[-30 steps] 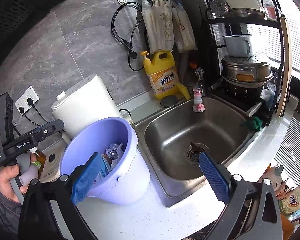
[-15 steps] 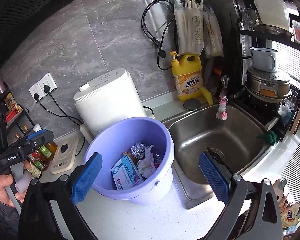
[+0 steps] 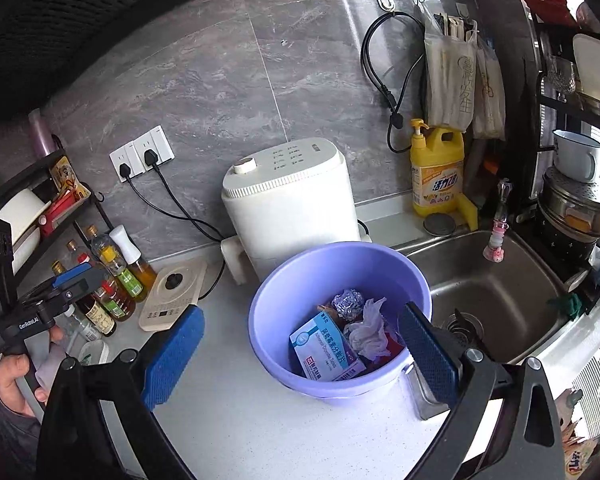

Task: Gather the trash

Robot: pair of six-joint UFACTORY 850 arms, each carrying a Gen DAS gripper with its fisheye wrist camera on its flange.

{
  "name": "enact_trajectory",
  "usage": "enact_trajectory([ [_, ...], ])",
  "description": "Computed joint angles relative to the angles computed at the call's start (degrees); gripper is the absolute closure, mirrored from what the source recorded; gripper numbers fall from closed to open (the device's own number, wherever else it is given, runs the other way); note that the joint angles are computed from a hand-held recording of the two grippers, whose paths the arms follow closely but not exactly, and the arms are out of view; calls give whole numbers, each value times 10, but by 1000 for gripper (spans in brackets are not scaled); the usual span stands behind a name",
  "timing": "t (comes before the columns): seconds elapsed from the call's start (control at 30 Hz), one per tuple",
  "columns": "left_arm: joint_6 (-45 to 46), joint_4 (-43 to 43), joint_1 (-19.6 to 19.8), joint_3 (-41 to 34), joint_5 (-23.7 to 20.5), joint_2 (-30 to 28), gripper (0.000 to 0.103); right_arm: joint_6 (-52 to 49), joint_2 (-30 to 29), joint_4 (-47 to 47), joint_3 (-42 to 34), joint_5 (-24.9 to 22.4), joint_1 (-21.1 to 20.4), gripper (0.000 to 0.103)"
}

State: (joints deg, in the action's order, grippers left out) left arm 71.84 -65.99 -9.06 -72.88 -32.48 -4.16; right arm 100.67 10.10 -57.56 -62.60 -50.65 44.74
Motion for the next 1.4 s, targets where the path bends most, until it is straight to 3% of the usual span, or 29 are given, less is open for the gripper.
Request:
enact_trajectory([
  [0.33,-93,22,2,121,112,128,6,-91,17,15,-2,70,5,8],
  [0.47,-170,84,-11,163,146,182,6,-117,34,22,9,74,12,8],
  [0.63,-323,225,-27,207,171,247,6,-124,61,37,30,83,32,8],
  [0.97,-593,482,-46,276,164,360,6,-106,98,10,62,67,101,8],
  [1.33,-674,555,-39,317,152,424,6,-22,120,-31,109,48,163,8],
  [1.4,-659,536,-37,320,152,427,6,-17,119,-35,109,40,169,8],
])
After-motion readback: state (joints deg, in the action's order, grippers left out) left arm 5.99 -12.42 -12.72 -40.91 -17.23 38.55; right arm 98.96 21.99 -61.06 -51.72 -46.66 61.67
